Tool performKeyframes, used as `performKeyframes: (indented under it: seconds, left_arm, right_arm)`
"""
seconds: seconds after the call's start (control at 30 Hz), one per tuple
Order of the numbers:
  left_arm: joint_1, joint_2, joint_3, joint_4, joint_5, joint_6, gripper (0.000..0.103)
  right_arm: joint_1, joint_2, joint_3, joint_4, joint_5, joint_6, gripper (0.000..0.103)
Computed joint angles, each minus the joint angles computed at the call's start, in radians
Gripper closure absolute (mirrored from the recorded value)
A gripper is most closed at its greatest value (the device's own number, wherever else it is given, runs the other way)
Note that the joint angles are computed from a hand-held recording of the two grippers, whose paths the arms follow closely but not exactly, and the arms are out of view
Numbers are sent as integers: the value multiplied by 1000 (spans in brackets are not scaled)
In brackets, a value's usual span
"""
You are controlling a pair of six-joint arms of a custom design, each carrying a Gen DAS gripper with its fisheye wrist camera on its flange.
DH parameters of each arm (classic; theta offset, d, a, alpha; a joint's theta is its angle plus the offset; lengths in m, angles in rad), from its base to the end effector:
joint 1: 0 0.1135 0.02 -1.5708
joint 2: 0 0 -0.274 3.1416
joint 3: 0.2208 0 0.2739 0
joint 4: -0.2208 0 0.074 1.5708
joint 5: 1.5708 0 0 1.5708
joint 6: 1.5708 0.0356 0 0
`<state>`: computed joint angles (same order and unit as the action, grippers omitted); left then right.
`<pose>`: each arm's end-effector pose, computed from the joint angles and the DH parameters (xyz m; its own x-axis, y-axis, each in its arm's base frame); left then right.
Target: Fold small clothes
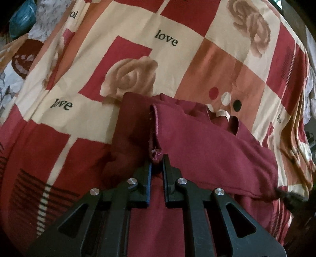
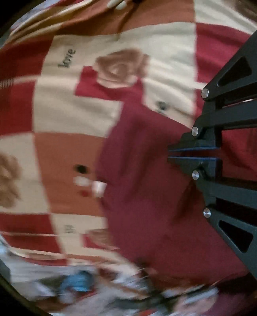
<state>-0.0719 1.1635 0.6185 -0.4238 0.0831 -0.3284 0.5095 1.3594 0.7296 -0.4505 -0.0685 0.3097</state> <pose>0.2323 -0.0197 0.1876 -0.8164 -0.2634 -0.5140 -0.1530 0.9568 -0.2474 0.2305 0.1316 0.1759 -0.8903 -0.1491 -0.4303 -0.2555 0.9457 0.2011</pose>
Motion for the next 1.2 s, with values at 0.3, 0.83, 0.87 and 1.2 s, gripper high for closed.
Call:
performKeyframes:
  seconds: [0.3,0.83,0.87,1.2]
  left_arm:
    - [16,-193,-41,-92,-39,28,57]
    - [68,62,-16,49,-54,36,52]
    - [67,56,-20,50,-56,36,52]
    - [64,53,-22,51,-61,36,52]
  right_arm:
    - [-38,-215,-88,-44,-12,40,39]
    - [-82,150,100,56,200,80,45]
    - [-81,124,95,47,208,89,45]
    - [79,5,48,-6,178,52,53]
